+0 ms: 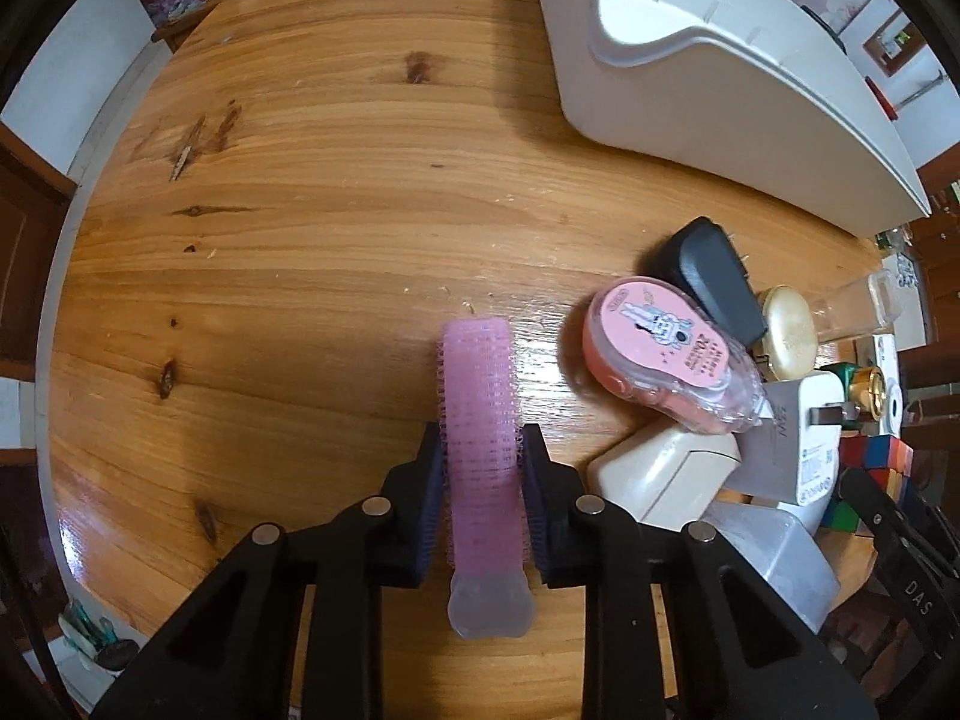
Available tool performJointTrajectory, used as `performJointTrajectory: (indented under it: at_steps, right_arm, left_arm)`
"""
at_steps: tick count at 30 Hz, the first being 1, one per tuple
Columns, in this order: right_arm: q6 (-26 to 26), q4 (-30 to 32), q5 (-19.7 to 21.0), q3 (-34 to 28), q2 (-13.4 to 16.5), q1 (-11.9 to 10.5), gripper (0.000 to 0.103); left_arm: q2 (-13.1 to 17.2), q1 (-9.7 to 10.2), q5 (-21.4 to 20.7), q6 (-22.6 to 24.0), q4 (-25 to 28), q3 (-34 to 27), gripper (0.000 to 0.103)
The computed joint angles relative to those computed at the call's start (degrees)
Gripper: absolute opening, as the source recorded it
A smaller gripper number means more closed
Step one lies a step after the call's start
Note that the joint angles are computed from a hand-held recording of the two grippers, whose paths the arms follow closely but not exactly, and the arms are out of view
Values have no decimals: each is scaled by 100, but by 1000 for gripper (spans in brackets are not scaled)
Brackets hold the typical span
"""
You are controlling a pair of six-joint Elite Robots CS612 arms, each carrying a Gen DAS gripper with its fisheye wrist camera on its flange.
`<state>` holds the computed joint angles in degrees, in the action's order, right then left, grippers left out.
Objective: Organize rigid objects
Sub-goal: 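Carry the pink roller and Rubik's cube into the white tray and release both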
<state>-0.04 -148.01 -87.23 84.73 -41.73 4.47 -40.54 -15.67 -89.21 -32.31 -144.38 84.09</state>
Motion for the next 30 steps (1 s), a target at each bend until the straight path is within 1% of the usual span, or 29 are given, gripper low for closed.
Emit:
performJointTrajectory:
  at_steps: [2,3,6,11,12,14,18,21,24,26,28,30]
  right_arm:
    - [-2,-109,-8,59,-38,0,59]
    - [-5,-173,-15,86,-52,5,59]
    - [-54,-438,-12,207,-134,12,59]
    - [-397,-1099,-121,357,-265,93,59]
    - [-467,-1228,-126,375,-293,104,59]
    - [-577,-1354,-102,337,-330,112,59]
    - [-705,-1549,148,155,-408,84,59]
    - [-726,-1794,157,-85,-404,73,59]
    - [-716,-2002,164,-423,-314,76,59]
    - [-686,-2037,77,-777,-153,88,59]
    - [-617,-1832,32,-1212,74,98,59]
    - [-565,-1543,-15,-1578,278,104,59]
  left_arm:
    - [-43,-37,119,50,-128,42,25]
    - [-143,-3,140,116,-239,189,25]
    - [-263,-41,229,221,-499,280,25]
    - [-398,-105,154,420,-777,277,25]
    - [-459,-72,114,514,-873,313,25]
    - [-514,-76,104,647,-1070,282,25]
    - [-455,-56,96,825,-1435,-117,25]
    - [-275,-69,124,923,-1669,-506,25]
    - [-50,-45,-63,983,-1834,-888,26]
    - [143,-18,-136,979,-1801,-1203,26]
    - [357,28,-196,950,-1768,-1483,26]
    - [610,88,-278,898,-1615,-1829,26]
